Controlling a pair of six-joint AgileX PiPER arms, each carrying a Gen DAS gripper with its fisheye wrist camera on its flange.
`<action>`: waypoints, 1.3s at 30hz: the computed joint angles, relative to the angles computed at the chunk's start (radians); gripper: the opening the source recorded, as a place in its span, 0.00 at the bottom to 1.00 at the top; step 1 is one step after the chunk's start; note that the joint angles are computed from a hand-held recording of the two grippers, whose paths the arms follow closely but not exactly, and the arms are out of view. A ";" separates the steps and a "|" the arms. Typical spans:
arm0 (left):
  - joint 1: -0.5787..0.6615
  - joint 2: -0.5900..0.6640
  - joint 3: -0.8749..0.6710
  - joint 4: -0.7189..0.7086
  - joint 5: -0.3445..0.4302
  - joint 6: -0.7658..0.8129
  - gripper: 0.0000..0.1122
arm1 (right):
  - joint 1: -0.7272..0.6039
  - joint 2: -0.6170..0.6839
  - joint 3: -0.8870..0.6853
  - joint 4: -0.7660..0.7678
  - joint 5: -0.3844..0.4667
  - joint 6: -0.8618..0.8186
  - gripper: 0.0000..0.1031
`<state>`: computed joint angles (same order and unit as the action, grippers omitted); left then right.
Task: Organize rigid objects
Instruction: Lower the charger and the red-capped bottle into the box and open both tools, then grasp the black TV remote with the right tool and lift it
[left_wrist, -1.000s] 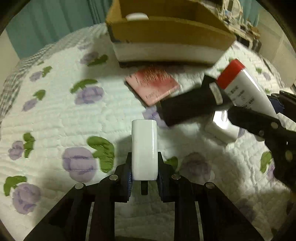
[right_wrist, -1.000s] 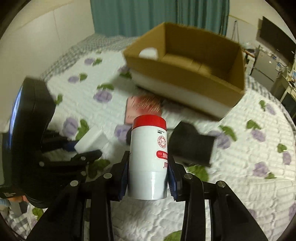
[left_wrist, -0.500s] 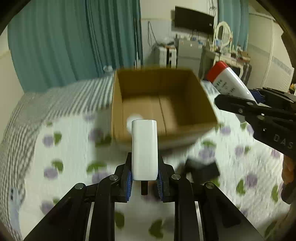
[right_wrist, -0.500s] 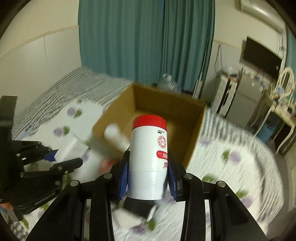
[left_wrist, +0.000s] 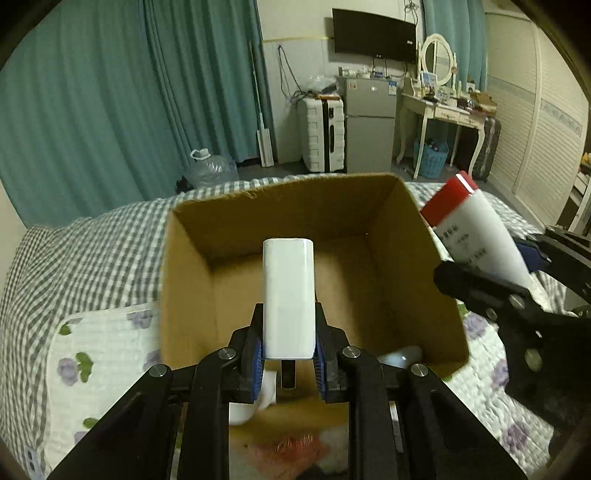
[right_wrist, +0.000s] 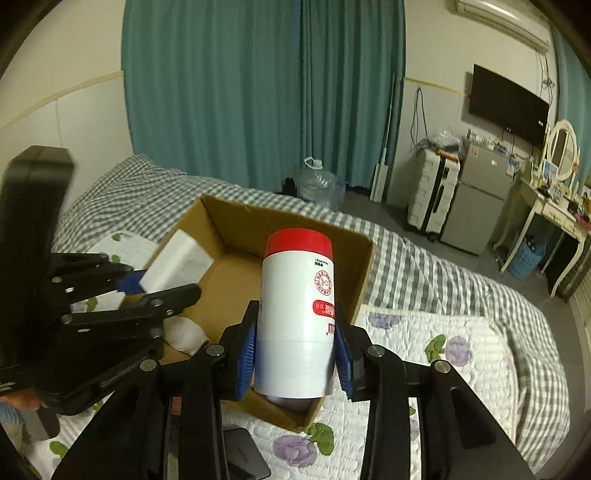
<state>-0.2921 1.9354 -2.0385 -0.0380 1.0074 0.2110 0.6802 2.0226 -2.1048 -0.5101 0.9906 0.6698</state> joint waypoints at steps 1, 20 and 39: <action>-0.001 0.016 -0.010 0.000 -0.006 -0.003 0.19 | -0.008 0.003 0.006 0.007 -0.009 -0.002 0.35; 0.072 -0.031 0.000 0.006 -0.037 -0.058 0.51 | -0.044 0.047 0.031 0.039 -0.108 0.025 0.65; 0.212 -0.488 0.474 -0.014 -0.054 0.035 0.58 | 0.244 -0.183 0.264 -0.110 -0.071 0.161 0.73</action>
<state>-0.0804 1.4476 -1.5643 -0.0520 0.9536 0.2461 0.9238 1.8397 -1.8405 -0.6206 0.9191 0.8304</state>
